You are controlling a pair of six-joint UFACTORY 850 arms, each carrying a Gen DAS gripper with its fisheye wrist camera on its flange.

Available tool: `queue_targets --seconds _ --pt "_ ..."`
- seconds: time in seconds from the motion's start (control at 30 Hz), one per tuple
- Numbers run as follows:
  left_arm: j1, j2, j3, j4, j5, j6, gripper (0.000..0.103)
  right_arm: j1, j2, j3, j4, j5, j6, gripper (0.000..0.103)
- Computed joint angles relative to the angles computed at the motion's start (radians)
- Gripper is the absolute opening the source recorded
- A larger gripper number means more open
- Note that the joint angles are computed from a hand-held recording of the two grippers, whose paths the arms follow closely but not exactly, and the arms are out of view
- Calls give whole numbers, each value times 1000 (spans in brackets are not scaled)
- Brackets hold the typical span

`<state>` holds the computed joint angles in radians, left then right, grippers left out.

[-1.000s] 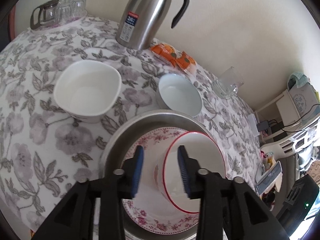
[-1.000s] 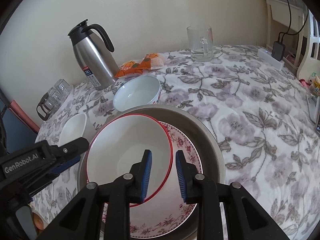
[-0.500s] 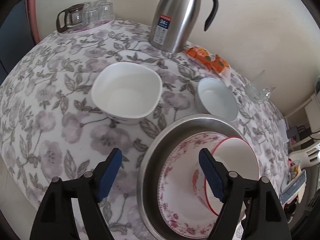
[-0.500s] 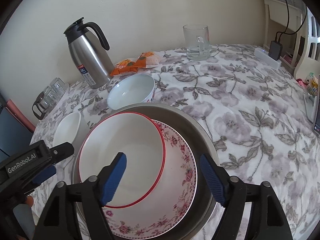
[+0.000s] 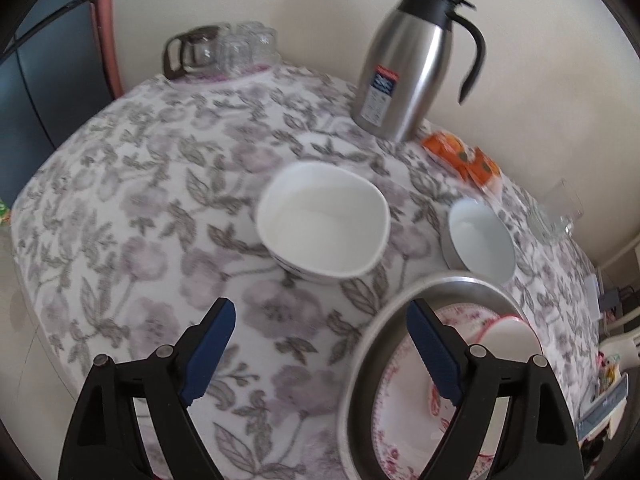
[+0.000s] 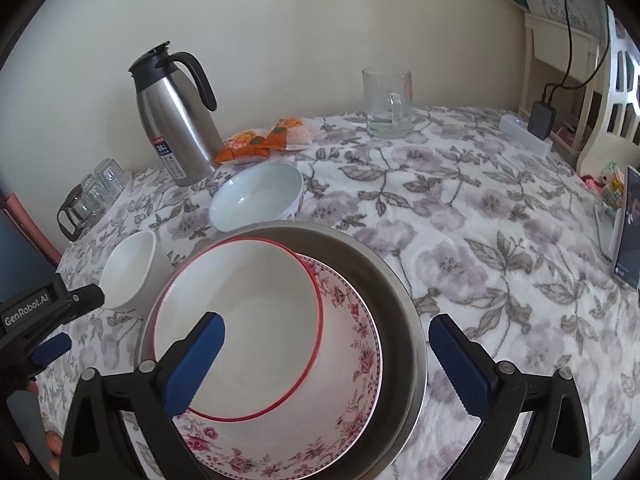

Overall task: Organize plates and bowls
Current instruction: 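Move both grippers to the square white bowl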

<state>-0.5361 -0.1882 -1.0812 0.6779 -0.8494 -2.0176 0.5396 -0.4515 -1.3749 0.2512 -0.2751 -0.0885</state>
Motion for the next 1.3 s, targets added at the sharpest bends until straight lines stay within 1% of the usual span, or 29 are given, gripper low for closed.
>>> queue_targets --seconds 0.03,0.2,0.3,0.37,0.5,0.63,0.73,0.8,1.2,1.3 --pt "-1 6 2 5 -20 -4 88 3 5 2 26 5 -29 103" --pt "7 39 31 -2 -74 -13 88 14 31 17 219 39 -239 103" --pt "16 72 65 1 -71 -41 88 28 46 28 380 52 -419 103" --pt "23 97 90 2 -69 -67 88 41 54 33 455 54 -510 103" --pt "34 140 134 6 -65 -116 88 65 54 32 537 37 -608 103" --pt "46 179 176 5 -69 -152 88 89 42 22 555 14 -635 103" --pt "59 207 205 2 -70 -164 88 106 35 17 604 -2 -699 103" --pt "67 224 224 2 -71 -175 88 121 31 14 608 -5 -713 103" --pt "126 300 318 -10 -40 -183 88 162 -26 -46 633 -56 -716 103" --pt "149 317 341 -11 0 -180 88 162 -47 -71 615 -69 -670 103"
